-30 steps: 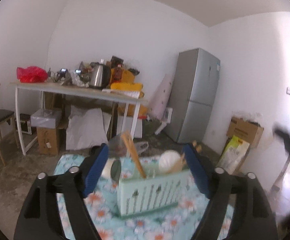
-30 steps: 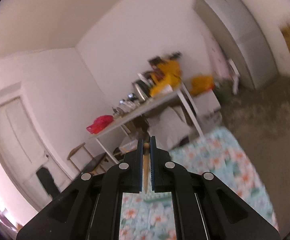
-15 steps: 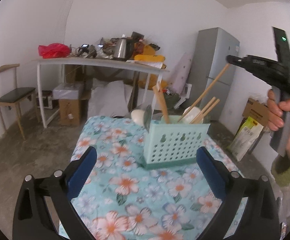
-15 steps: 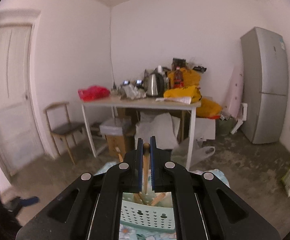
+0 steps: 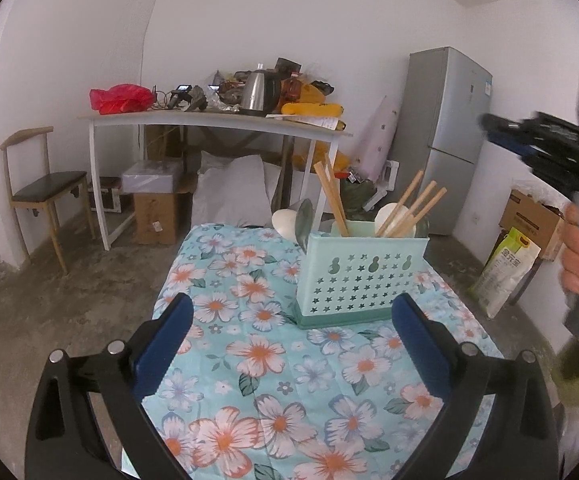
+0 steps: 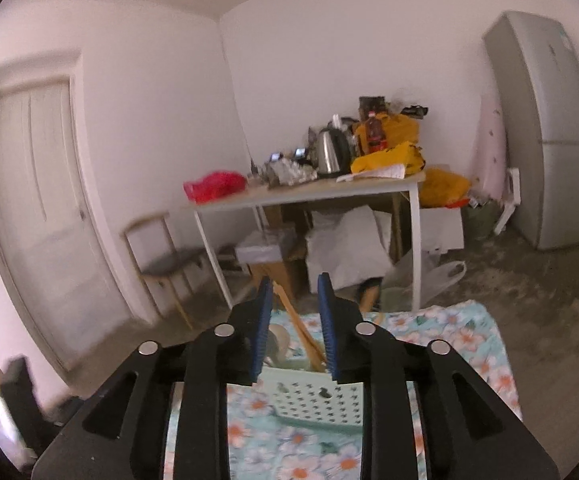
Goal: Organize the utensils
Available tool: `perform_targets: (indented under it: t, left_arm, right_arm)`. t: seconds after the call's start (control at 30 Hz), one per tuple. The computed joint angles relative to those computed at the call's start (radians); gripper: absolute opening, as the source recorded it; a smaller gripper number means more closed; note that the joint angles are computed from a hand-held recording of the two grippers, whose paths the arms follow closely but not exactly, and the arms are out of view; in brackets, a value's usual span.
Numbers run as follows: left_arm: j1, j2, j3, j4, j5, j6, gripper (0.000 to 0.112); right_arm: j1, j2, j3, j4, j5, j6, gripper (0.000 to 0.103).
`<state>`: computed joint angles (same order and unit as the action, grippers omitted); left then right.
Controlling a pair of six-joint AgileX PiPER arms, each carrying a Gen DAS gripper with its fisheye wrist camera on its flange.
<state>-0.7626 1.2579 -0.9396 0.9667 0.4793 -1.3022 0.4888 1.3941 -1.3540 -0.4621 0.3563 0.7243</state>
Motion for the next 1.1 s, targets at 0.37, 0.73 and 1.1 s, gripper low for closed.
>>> perform_targets:
  t: [0.37,0.73,1.1]
  left_arm:
    - [-0.19,0.186,-0.205,0.094,0.423,-0.079,0.097]
    - [-0.141,0.332,-0.353,-0.041,0.574,0.064,0.097]
    - [-0.102,0.294,-0.302,-0.001,0.618,-0.075,0.097]
  right_arm:
    - [0.262,-0.021,0.192,-0.465,0.411,0.545,0.073]
    - [0.361,0.127,0.141,-0.527,0.659,0.566,0.09]
    - [0.328,0.154,0.124,-0.512,0.689,0.564,0.09]
